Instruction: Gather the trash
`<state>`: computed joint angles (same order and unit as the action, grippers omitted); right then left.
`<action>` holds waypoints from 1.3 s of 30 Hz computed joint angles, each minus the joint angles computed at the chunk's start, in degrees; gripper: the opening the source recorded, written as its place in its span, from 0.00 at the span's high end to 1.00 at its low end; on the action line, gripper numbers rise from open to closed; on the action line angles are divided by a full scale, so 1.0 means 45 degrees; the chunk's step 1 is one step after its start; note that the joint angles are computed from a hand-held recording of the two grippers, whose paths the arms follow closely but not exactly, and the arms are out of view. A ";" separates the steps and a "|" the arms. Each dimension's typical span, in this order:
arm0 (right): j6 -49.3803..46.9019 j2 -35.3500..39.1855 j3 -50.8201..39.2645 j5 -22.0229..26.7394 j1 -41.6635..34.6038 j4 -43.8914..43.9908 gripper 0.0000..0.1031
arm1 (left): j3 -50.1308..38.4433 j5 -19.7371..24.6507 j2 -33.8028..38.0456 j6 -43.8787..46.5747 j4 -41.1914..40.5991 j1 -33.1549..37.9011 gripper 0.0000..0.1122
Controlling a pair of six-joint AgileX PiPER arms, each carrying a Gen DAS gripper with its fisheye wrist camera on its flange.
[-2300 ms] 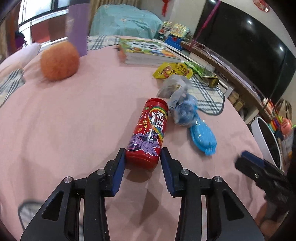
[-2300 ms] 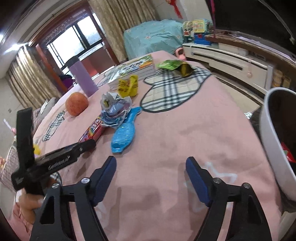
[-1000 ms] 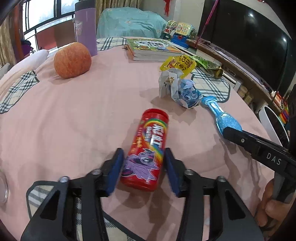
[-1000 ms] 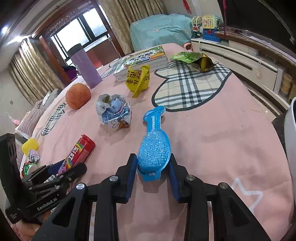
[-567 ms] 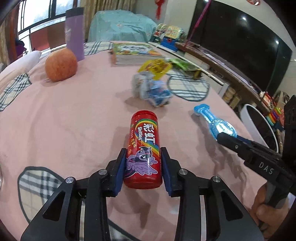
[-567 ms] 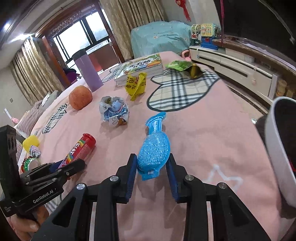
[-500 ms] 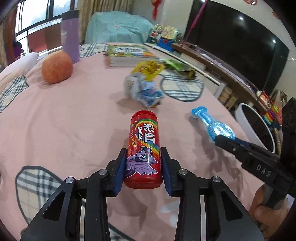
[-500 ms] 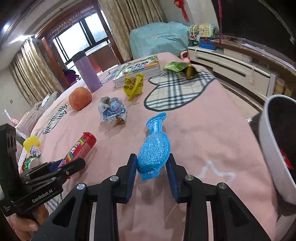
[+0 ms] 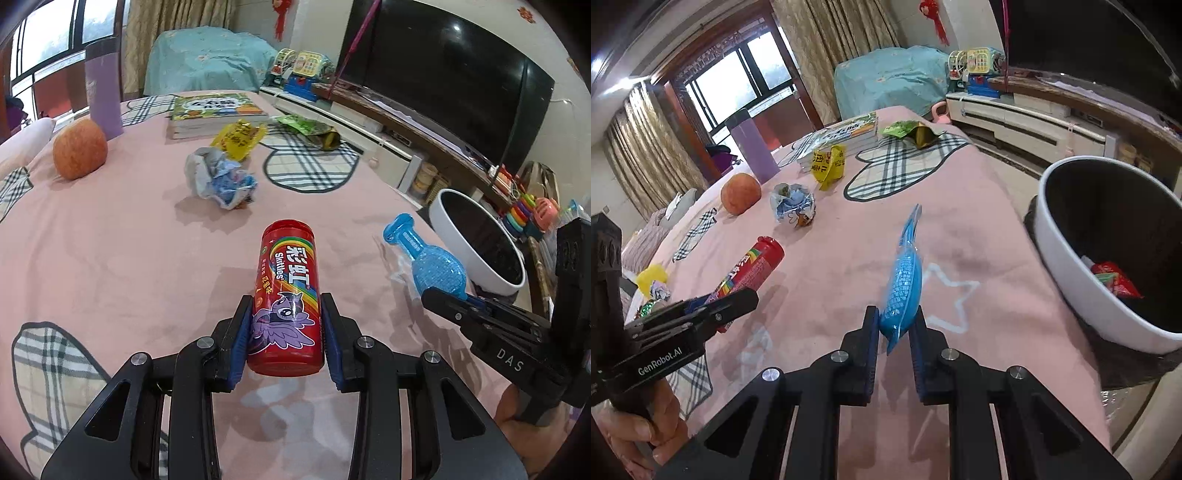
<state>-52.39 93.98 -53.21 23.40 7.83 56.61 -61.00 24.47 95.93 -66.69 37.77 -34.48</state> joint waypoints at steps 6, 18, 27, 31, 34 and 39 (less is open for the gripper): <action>-0.0475 -0.0202 0.0393 -0.0115 -0.0248 0.0339 0.84 | -0.0362 0.0176 0.0305 0.0046 -0.0118 -0.0395 0.70; -0.1524 -0.1337 0.1155 0.0389 -0.1597 0.0935 0.85 | -0.1721 0.0709 0.0897 0.0761 -0.0492 -0.1297 0.70; -0.2019 -0.2182 0.1342 0.1178 -0.3105 0.1143 0.85 | -0.3527 0.1277 0.1825 0.1793 -0.1079 -0.1968 0.70; -0.2164 -0.2319 0.1288 0.1428 -0.3694 0.1223 0.85 | -0.4303 0.1512 0.2231 0.2338 -0.1435 -0.2128 0.70; -0.2369 -0.2301 0.1230 0.1676 -0.4165 0.1354 0.85 | -0.4897 0.1704 0.2564 0.2789 -0.1730 -0.2214 0.70; -0.2682 -0.2262 0.1174 0.2053 -0.4912 0.1563 0.85 | -0.5935 0.2061 0.3148 0.3469 -0.2085 -0.2381 0.70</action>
<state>-64.46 83.80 -47.93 32.64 -14.27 63.64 -87.71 33.74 110.10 -51.08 28.38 -45.20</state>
